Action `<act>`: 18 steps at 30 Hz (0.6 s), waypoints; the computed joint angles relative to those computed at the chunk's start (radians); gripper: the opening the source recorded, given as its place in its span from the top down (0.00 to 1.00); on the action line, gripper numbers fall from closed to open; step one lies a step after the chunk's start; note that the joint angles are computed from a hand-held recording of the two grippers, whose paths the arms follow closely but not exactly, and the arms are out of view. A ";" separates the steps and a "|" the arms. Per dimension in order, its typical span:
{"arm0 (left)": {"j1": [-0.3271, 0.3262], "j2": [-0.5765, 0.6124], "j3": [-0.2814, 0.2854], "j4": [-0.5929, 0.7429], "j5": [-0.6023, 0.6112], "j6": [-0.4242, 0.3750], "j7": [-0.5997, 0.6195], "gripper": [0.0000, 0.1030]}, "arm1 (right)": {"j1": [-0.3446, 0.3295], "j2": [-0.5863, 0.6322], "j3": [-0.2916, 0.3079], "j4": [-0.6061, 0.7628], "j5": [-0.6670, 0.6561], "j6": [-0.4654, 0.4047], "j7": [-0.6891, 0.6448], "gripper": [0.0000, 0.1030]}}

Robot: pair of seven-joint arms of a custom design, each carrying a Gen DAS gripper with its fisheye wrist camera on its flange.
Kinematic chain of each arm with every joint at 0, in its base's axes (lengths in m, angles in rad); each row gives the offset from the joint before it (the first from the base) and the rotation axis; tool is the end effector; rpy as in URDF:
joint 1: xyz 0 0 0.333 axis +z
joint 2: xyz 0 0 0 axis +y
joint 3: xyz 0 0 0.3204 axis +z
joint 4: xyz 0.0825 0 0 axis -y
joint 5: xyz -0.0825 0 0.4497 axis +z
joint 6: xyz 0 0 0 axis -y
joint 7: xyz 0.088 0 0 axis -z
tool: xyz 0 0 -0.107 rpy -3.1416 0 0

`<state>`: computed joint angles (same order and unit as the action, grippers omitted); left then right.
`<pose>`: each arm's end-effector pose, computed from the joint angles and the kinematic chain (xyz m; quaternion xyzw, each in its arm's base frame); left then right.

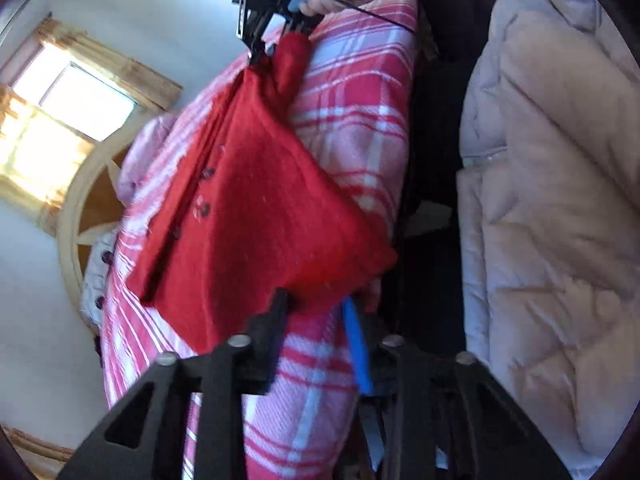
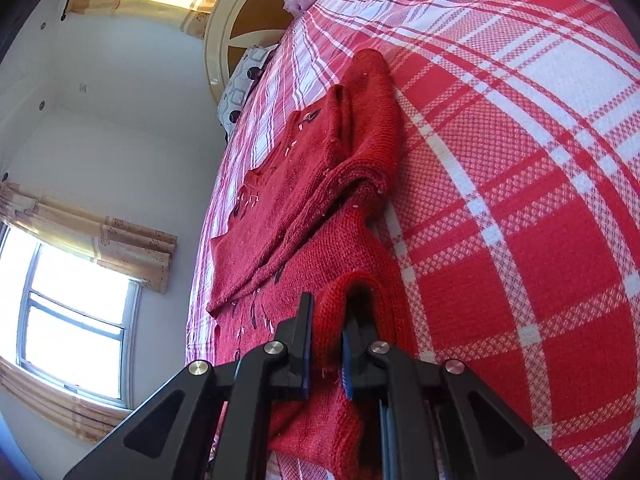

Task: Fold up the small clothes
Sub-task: 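Fold the hem up toward the collar with both grippers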

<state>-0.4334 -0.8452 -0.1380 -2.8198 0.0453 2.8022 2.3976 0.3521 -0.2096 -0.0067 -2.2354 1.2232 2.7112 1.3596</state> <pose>0.3366 -0.2171 0.4959 -0.0629 0.9129 -0.1858 0.3580 0.5569 0.1649 0.4919 -0.4742 0.7337 0.1215 0.4712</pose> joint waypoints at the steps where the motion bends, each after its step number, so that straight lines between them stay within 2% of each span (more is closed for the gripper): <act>1: 0.007 0.000 -0.010 -0.010 0.011 0.029 0.002 0.57 | 0.000 0.001 0.000 0.001 -0.001 -0.001 0.002 0.89; 5: -0.001 -0.010 -0.010 -0.030 0.034 0.074 0.020 0.56 | 0.000 0.000 -0.003 -0.003 0.015 -0.002 -0.019 0.89; 7: -0.012 -0.019 -0.003 -0.031 0.031 0.070 0.020 0.56 | 0.002 -0.002 -0.006 -0.008 0.045 -0.001 -0.040 0.89; 9: -0.022 0.011 0.011 0.006 0.011 0.032 0.008 0.59 | 0.001 -0.005 -0.006 -0.013 0.060 0.000 -0.053 0.89; 11: -0.073 0.037 0.076 0.062 -0.063 -0.085 0.015 0.72 | -0.002 -0.007 -0.004 -0.015 0.057 0.001 -0.052 0.89; 12: -0.087 0.051 0.098 0.088 -0.110 -0.124 0.009 0.73 | -0.002 -0.008 -0.004 -0.017 0.058 0.000 -0.053 0.89; 13: -0.096 0.062 0.116 0.110 -0.155 -0.154 0.005 0.78 | -0.002 -0.009 -0.004 -0.017 0.060 0.000 -0.053 0.89; 14: -0.096 0.070 0.124 0.126 -0.194 -0.175 -0.004 0.86 | -0.001 -0.011 -0.004 -0.019 0.067 0.002 -0.057 0.89; 15: -0.090 0.083 0.127 0.144 -0.232 -0.184 -0.021 0.90 | -0.001 -0.012 -0.004 -0.020 0.071 0.003 -0.059 0.89; 17: -0.071 0.113 0.134 0.189 -0.319 -0.195 -0.084 0.90 | 0.001 -0.016 -0.006 -0.024 0.091 0.004 -0.079 0.89; 18: -0.079 0.131 0.167 0.223 -0.393 -0.208 -0.113 0.90 | 0.002 -0.019 -0.008 -0.025 0.105 0.001 -0.095 0.89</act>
<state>-0.5127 -0.7146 0.0288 -2.5965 -0.3475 2.5939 2.2846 0.3544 -0.2282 -0.0150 -2.2602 1.3278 2.7117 1.2646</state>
